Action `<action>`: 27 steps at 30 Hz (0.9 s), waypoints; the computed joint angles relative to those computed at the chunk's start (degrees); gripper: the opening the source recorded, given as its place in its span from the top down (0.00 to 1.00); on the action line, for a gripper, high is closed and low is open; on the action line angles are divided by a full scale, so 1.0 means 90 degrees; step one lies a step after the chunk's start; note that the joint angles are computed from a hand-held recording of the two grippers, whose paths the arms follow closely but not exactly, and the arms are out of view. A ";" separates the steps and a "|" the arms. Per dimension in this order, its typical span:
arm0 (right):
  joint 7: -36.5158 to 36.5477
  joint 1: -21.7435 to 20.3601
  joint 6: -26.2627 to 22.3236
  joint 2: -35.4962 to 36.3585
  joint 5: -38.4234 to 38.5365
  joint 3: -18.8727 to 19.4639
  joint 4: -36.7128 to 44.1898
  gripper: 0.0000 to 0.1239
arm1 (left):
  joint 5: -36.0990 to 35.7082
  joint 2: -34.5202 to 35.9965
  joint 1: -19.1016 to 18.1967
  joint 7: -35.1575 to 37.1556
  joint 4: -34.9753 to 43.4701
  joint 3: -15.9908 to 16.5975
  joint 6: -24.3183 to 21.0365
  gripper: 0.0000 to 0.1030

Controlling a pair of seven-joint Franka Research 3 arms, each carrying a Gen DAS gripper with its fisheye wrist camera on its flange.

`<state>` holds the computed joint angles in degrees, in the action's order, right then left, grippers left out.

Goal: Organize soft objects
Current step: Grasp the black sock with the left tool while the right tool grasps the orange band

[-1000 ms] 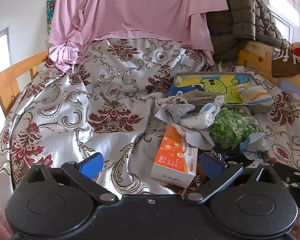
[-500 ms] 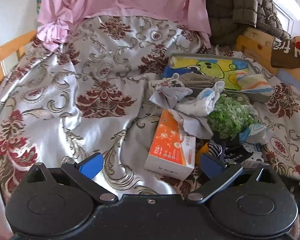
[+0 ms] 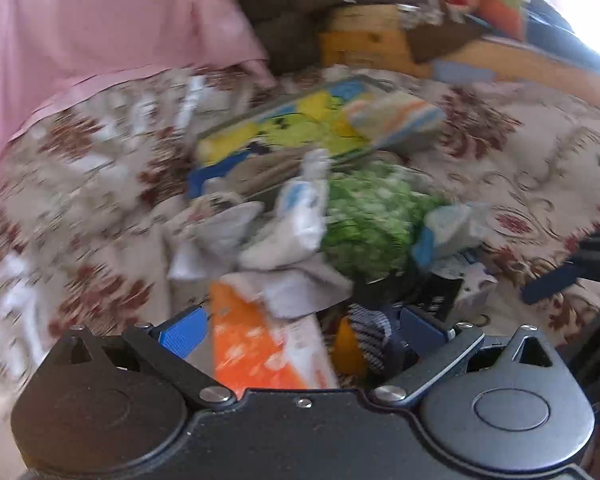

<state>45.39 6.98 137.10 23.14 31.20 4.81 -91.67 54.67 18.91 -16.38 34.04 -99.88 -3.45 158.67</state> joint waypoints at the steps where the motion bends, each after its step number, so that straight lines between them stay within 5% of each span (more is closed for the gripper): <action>1: -0.0038 0.0002 -0.0049 0.0050 -0.0016 0.0015 0.0045 0.18 | -0.0221 0.0132 0.0142 0.0359 0.0086 -0.0108 0.0221 0.01; 4: -0.0104 0.0015 -0.0381 0.0173 -0.0123 0.0033 0.0221 0.23 | -0.0995 0.0432 0.0456 0.1334 0.0210 -0.0360 0.0864 0.01; 7: -0.0275 0.0043 -0.0327 0.0122 -0.0136 0.0059 0.0142 0.24 | -0.2112 0.0697 0.0983 0.2701 0.0335 -0.1009 0.1104 0.01; 12: -0.0331 0.0122 -0.0351 0.0140 -0.0223 0.0033 0.0156 0.27 | -0.3551 0.1260 0.1803 0.5013 0.0892 -0.2175 0.0489 0.08; 14: -0.0306 0.0162 -0.0291 0.0154 -0.0286 0.0019 0.0156 0.31 | -0.3964 0.1441 0.1902 0.5462 0.1113 -0.2350 0.0221 0.11; 16: -0.0301 0.0185 -0.0237 0.0178 -0.0328 0.0018 0.0155 0.34 | -0.4214 0.1532 0.1849 0.5639 0.1249 -0.2304 0.0090 0.19; 19: -0.0197 0.0227 -0.0277 0.0226 -0.0443 -0.0005 0.0195 0.41 | -0.4258 0.1554 0.1415 0.5341 0.1430 -0.1757 -0.0132 0.39; 22: -0.0179 0.0233 -0.0213 0.0256 -0.0487 0.0001 0.0194 0.47 | -0.4825 0.1465 0.1535 0.5577 0.1222 -0.1812 0.0152 0.58; 27: -0.0563 0.0100 -0.0063 0.0213 -0.0152 0.0155 0.0067 0.49 | -0.5215 0.1350 0.1250 0.5526 0.1212 -0.1427 0.0103 0.73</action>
